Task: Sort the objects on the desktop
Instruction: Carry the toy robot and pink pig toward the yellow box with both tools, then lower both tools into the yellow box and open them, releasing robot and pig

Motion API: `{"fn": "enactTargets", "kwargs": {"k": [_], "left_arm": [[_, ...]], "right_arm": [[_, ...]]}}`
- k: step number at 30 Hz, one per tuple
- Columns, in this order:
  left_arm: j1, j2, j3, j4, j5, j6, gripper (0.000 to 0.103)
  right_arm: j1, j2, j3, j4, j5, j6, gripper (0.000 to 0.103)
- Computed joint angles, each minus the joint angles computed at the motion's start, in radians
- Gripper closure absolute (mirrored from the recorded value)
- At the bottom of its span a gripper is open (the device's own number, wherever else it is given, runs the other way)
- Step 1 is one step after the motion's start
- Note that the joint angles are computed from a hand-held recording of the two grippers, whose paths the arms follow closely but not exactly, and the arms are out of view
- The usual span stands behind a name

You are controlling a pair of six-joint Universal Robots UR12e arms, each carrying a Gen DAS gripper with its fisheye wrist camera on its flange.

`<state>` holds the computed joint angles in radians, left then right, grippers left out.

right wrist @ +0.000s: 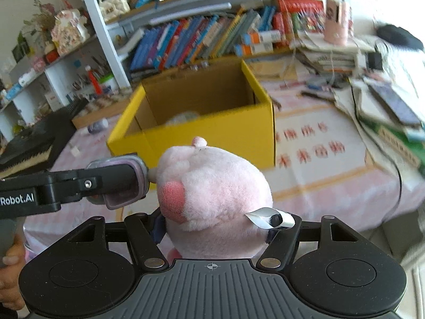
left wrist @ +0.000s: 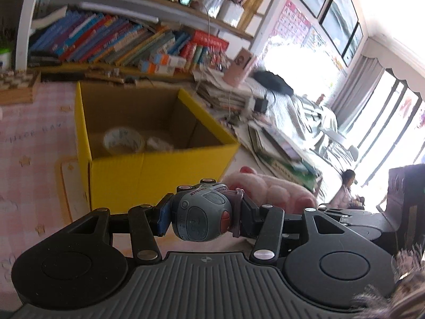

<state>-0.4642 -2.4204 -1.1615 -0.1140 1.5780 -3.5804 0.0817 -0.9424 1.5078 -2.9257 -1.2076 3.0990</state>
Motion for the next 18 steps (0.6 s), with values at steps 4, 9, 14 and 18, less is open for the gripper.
{"fn": "enactTargets", "kwargs": {"k": [4,9,14,18], "left_arm": [[0.000,-0.020,0.050,0.013,0.055,0.016,0.055],[0.003,-0.052,0.121,0.023,0.114,0.048,0.055],[0.010,-0.098,0.214,-0.014,0.176,0.075,0.055],[0.019,-0.143,0.298,-0.086,0.197,0.101,0.055]], "right_arm": [[-0.005,0.037,-0.066,-0.039,0.033,-0.017,0.036],[-0.004,0.093,-0.167,-0.065,0.069,-0.034,0.036],[0.002,0.154,-0.276,-0.051,0.094,-0.053,0.036],[0.011,0.217,-0.387,0.013,0.101,-0.085,0.036]]}}
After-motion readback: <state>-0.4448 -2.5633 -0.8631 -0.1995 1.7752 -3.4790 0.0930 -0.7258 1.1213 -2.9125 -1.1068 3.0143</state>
